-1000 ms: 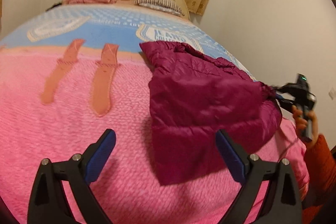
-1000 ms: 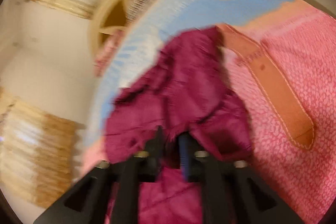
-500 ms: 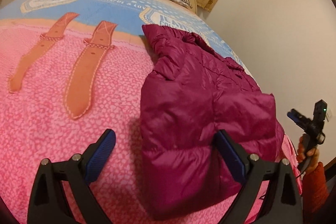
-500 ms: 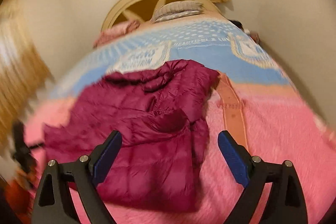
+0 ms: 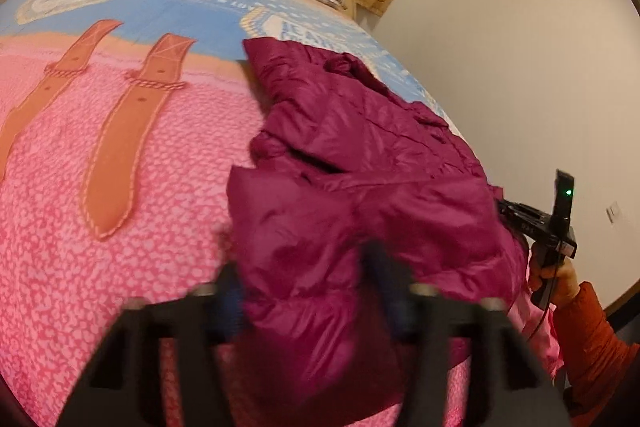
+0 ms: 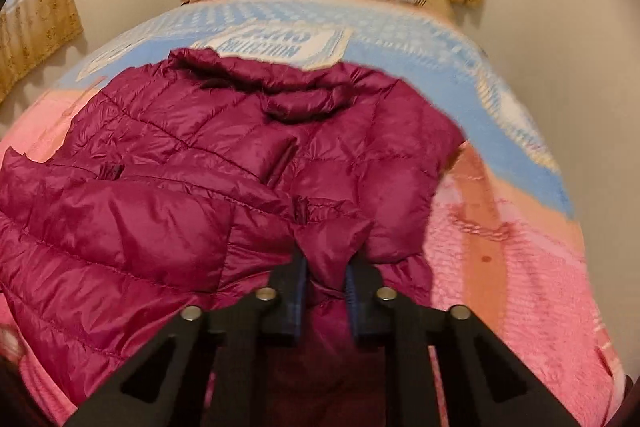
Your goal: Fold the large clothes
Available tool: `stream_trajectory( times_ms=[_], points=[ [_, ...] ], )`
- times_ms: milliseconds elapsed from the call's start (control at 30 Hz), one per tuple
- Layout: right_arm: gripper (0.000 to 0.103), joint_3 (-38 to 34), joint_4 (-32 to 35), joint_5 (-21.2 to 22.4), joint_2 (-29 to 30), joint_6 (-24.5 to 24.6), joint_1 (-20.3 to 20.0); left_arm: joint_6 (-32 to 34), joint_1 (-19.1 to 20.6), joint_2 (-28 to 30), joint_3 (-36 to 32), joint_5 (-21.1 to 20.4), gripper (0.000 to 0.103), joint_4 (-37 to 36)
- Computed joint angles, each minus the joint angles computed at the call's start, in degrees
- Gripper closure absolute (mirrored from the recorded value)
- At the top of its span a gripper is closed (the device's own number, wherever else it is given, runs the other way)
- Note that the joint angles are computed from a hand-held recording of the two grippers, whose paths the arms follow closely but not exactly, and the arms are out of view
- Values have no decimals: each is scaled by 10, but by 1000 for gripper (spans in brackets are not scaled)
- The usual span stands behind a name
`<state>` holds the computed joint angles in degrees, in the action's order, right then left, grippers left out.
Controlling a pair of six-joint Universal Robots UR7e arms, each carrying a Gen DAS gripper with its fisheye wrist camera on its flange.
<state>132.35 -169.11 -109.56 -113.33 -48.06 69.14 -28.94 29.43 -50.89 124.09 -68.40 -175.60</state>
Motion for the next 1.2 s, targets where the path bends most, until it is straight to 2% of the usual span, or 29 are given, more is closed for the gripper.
stream_trajectory(
  times_ms=[33,67,100,300,367,433,533,633,700,800,900,1000,1200],
  points=[
    [89,13,-23,0,-10,-4,3,5,-5,1,2,6,73,-4],
    [89,26,-39,5,-25,-1,5,14,-13,0,7,12,85,-11],
    [90,39,-49,15,-45,5,5,23,-22,-2,14,17,89,-20],
    [93,85,-68,30,-142,29,26,53,-75,-15,49,70,93,-80],
    [94,83,-76,26,-159,32,51,53,-83,-20,40,93,94,-64],
    [94,70,-98,1,-148,38,91,54,-84,-24,19,114,94,-39],
    [94,21,-105,-40,-105,60,149,73,-74,-20,-26,136,94,-8],
    [94,-24,-141,-66,-45,50,177,107,-60,11,-97,165,94,11],
    [94,-68,-177,-90,14,36,188,126,-48,40,-153,182,94,31],
    [94,-131,-214,-103,90,31,177,141,-17,95,-249,190,94,55],
    [94,-192,-229,-102,159,58,149,150,12,166,-351,208,94,81],
    [95,-231,-230,-104,211,90,117,144,34,223,-427,217,94,115],
    [95,-277,-234,-116,292,115,64,115,61,299,-498,247,94,172]
  ],
)
